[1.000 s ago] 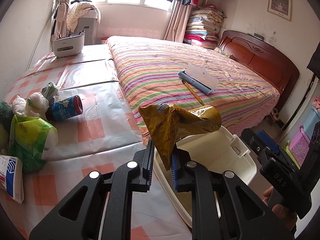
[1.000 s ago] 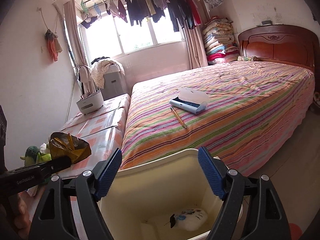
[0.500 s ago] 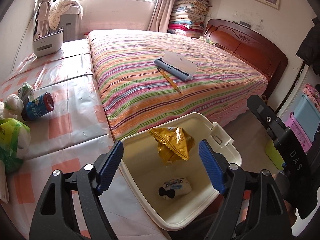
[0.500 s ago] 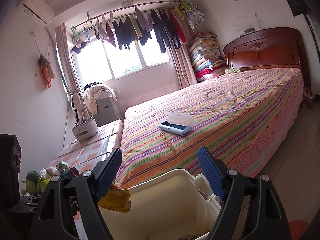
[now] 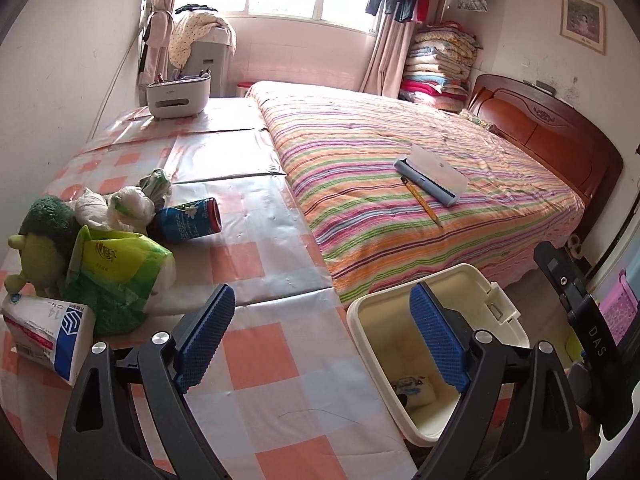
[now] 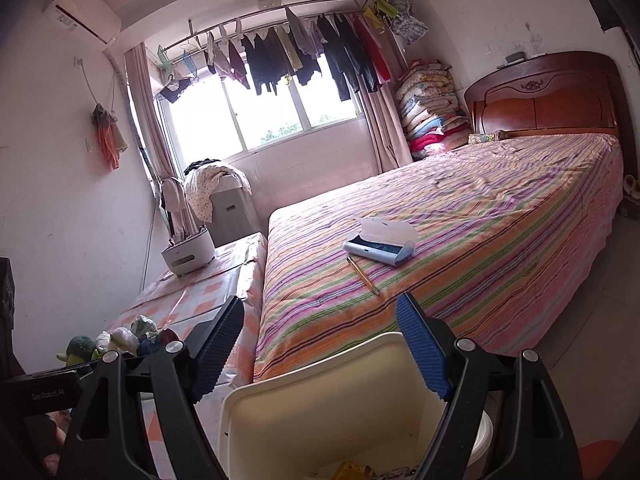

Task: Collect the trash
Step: 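Lower the yellow wrapper into the bin and open the left gripper, then grasp the white tissue box with the left gripper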

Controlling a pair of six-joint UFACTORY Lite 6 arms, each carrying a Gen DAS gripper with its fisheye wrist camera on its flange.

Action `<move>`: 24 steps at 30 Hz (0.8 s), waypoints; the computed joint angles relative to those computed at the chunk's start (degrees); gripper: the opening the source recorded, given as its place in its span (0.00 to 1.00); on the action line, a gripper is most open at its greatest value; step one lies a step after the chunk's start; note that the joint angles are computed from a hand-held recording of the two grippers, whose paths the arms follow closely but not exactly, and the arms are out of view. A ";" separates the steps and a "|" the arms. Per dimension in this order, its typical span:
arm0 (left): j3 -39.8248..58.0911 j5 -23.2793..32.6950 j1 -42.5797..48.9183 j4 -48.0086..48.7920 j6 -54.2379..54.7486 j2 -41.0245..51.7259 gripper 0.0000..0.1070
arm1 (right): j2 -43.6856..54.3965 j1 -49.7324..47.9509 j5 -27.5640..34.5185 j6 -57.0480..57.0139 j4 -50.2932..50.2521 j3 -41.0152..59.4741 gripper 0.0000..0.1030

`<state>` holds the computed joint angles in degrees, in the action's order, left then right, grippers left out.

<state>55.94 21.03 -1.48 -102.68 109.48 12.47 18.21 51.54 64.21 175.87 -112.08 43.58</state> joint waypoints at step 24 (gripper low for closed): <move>15.51 17.69 34.91 30.71 -19.27 8.51 0.83 | 17.73 1.38 -12.58 -9.50 -5.02 27.22 0.74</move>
